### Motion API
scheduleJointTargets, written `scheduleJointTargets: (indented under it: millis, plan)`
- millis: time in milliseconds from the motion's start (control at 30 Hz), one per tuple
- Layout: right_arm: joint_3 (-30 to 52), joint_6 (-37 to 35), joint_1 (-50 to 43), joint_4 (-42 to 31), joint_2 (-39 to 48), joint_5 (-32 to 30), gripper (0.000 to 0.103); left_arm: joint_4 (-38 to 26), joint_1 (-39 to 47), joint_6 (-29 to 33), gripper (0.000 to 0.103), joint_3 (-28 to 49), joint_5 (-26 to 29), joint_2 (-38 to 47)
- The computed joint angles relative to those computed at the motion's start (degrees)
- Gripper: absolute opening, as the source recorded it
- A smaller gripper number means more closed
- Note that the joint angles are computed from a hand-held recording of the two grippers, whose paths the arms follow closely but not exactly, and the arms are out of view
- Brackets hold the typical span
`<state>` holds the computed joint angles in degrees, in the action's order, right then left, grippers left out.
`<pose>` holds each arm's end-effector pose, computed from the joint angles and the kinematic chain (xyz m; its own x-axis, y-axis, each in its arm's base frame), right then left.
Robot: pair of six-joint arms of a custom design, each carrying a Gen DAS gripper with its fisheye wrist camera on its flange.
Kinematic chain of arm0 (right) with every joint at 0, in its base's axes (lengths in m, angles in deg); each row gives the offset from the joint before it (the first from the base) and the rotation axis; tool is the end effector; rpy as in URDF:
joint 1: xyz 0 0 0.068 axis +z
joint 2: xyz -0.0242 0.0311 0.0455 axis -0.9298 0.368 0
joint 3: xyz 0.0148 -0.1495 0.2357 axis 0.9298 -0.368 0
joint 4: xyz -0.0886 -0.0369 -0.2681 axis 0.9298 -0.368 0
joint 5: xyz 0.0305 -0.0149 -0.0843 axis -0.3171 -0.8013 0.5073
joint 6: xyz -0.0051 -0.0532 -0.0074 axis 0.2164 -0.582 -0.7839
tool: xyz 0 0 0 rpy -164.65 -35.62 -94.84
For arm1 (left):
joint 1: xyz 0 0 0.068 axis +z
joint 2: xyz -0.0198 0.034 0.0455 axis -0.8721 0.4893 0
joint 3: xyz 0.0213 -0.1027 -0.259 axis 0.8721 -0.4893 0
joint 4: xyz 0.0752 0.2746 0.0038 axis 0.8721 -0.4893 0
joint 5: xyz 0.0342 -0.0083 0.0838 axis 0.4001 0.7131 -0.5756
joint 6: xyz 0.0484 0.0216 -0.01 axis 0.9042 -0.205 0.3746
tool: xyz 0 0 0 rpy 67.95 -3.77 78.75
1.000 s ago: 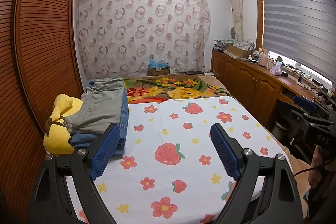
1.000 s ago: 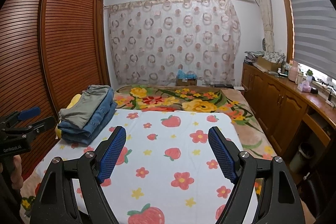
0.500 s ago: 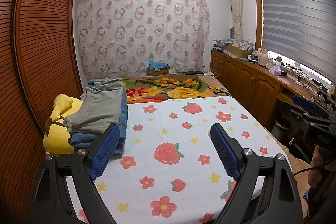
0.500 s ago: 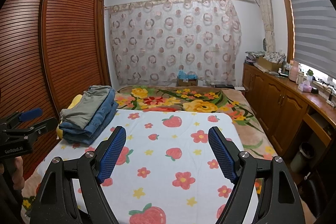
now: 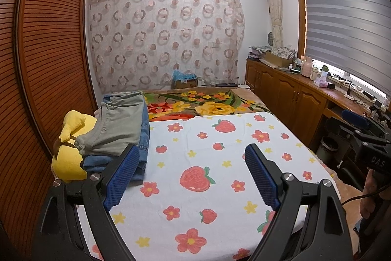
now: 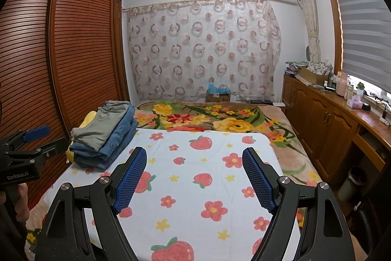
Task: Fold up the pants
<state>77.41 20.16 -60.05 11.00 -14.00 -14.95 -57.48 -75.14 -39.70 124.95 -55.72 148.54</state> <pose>0.2055 0.0243 0.2157 -0.3045 0.0462 -0.9514 0.0414 0.9985 0.0352 0.2943 -0.0803 0.2203 -0.4103 0.1546 -0.8987 0.3736 0.9275 -0.0110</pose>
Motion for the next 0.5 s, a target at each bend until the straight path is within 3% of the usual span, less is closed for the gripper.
scheduleJointTargets:
  millis: [500]
  plan:
    - [0.0,-0.2,-0.3,0.3,0.2,-0.3,0.082,-0.2,0.0,0.1,0.089,0.2,-0.1,0.0]
